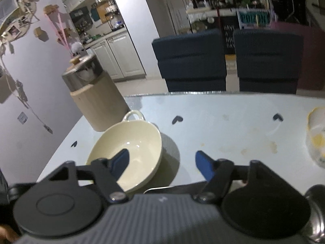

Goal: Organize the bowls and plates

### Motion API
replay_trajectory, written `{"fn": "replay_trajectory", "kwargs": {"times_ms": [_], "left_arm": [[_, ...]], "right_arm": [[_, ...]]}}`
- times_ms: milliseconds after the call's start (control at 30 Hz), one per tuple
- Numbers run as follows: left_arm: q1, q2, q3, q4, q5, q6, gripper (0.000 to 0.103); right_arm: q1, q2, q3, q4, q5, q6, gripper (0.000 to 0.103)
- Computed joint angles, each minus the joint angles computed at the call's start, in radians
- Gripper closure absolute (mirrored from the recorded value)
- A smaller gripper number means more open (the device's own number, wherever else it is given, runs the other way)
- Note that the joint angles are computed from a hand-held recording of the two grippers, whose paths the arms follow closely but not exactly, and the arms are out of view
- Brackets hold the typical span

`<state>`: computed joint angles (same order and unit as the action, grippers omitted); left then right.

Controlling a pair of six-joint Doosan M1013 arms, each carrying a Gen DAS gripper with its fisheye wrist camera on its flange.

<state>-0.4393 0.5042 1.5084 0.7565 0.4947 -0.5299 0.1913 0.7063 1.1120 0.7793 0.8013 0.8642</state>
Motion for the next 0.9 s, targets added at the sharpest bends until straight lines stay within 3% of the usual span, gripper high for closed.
{"fn": "replay_trajectory", "kwargs": {"times_ms": [100,267,400,500,600,667,900], "left_arm": [[0.004,-0.003,0.016,0.002,-0.031,-0.040,0.081],[0.013,-0.004,0.050,0.071,-0.129,-0.198,0.083],[0.018,-0.013,0.095,0.262,-0.202,-0.488,0.088],[0.011,-0.020,0.098,0.274,-0.154,-0.503,0.090],[0.011,-0.030,0.113,0.342,-0.104,-0.548,0.091],[0.014,-0.040,0.135,0.408,-0.089,-0.609,0.092],[0.023,-0.057,0.158,0.474,-0.007,-0.580,0.094]], "right_arm": [[0.009,0.027,-0.034,-0.024,0.014,0.053,0.037],[0.026,0.060,-0.066,-0.074,0.015,0.109,0.049],[0.033,0.080,-0.087,-0.082,0.013,0.137,0.062],[0.037,0.096,-0.112,-0.104,0.022,0.175,0.073],[0.037,0.108,-0.126,-0.101,0.027,0.179,0.078],[0.039,0.110,-0.128,-0.097,0.019,0.172,0.079],[0.051,0.134,-0.167,-0.086,0.032,0.123,0.078]]}}
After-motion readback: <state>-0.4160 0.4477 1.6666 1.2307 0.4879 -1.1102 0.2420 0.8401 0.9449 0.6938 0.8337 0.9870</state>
